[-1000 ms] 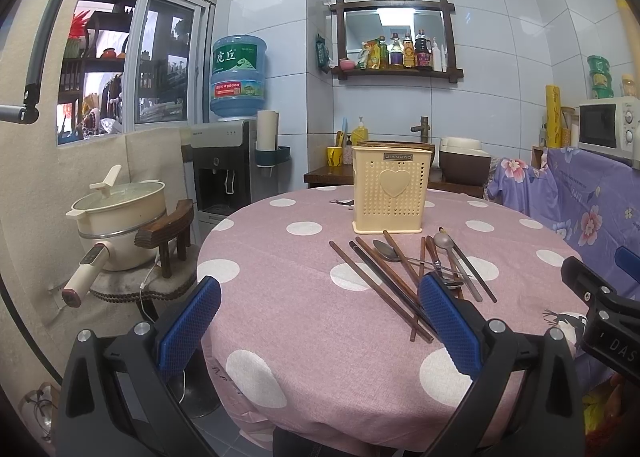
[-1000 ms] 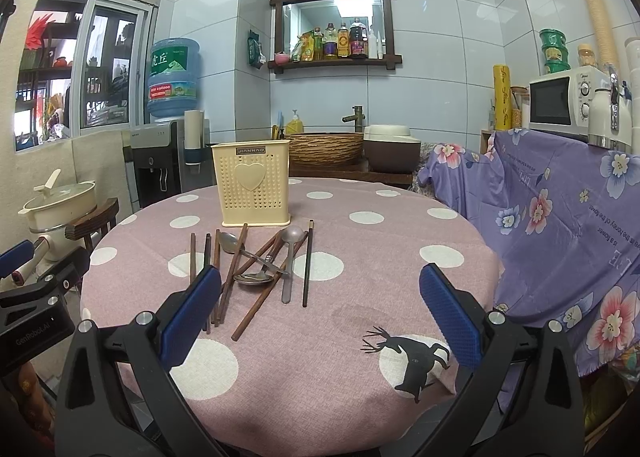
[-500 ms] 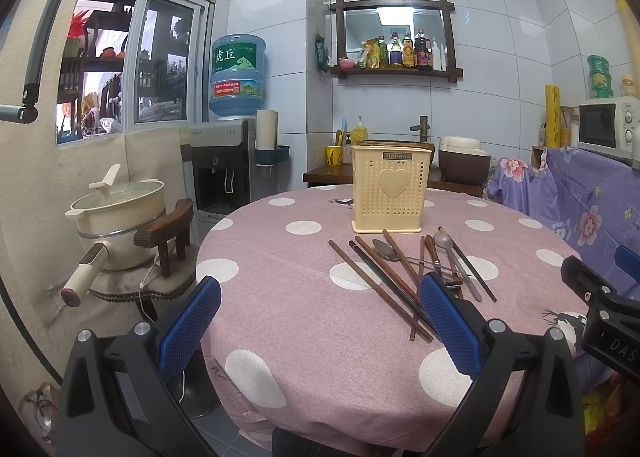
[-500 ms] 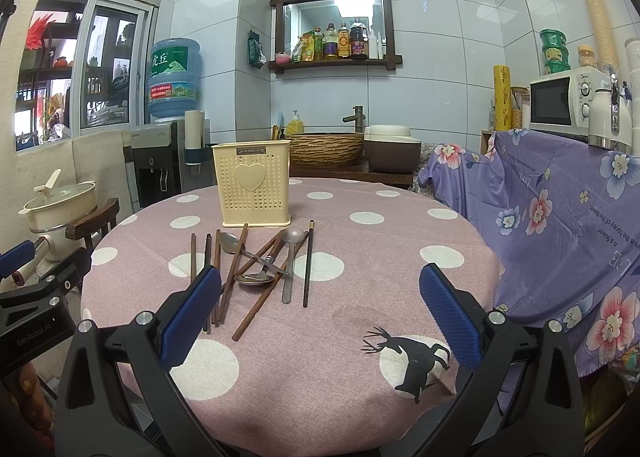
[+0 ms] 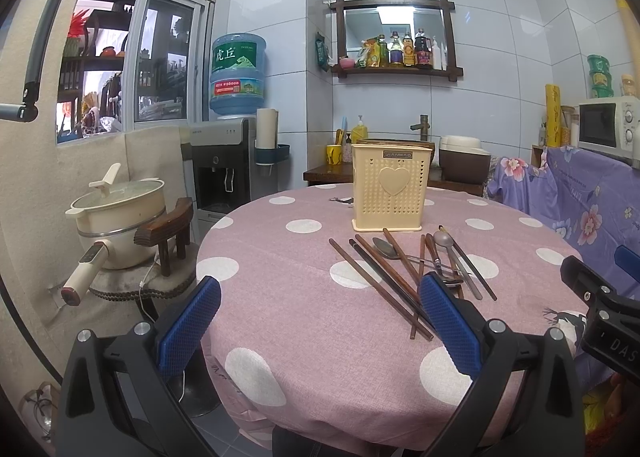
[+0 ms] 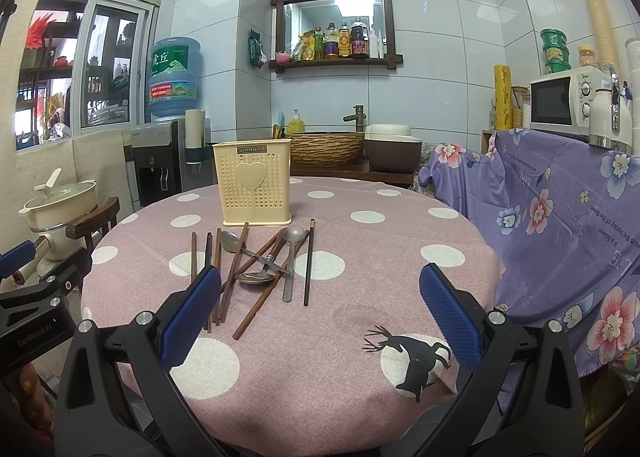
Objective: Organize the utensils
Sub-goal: 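Reach the left gripper to a brown wooden chopstick and close on it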
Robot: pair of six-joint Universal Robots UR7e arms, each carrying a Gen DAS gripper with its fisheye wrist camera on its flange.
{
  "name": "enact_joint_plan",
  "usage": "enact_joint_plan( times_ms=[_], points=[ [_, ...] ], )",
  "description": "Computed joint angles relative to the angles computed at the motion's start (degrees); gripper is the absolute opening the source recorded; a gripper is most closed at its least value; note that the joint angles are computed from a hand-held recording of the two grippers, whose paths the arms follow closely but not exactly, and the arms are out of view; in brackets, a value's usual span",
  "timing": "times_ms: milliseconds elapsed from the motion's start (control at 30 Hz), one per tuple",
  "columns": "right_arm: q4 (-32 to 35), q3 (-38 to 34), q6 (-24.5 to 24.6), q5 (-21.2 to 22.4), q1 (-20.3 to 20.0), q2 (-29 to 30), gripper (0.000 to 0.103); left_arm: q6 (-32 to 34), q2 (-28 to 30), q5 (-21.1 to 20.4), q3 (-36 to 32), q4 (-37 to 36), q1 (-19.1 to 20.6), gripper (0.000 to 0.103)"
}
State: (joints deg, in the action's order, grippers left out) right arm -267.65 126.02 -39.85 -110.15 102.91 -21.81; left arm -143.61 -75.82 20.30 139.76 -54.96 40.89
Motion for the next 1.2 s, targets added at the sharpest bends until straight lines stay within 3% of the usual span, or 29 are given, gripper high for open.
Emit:
enact_joint_plan(
  times_ms=[300, 467, 667, 800, 1067, 1200],
  points=[
    [4.4, -0.4, 2.0, -1.3, 0.0, -1.1, 0.098, -10.0, 1.4, 2.9, -3.0, 12.2, 1.4, 0.098],
    [10.9, -1.1, 4.2, -2.5, -0.9, -3.5, 0.098, -15.4, 2.8, 5.7, -6.2, 20.4, 4.0, 0.091],
    [27.7, -4.4, 9.0, -4.8, -2.3, -8.6, 0.098, -20.6, 6.9, 10.4, -17.8, 39.3, 10.8, 0.083],
    [34.0, -7.6, 7.5, -3.8, -2.1, -9.3, 0.098, -25.1, 9.8, 13.6, -26.3, 50.1, 15.2, 0.072],
    [39.1, -11.1, 9.1, -3.8, -1.7, -8.2, 0.098, -36.8, 19.0, 22.6, -45.2, 73.2, 22.2, 0.049],
    [40.5, -11.5, 10.1, -3.6, -1.8, -7.9, 0.098, -39.7, 24.3, 21.2, -52.1, 79.3, 23.3, 0.035]
  ],
)
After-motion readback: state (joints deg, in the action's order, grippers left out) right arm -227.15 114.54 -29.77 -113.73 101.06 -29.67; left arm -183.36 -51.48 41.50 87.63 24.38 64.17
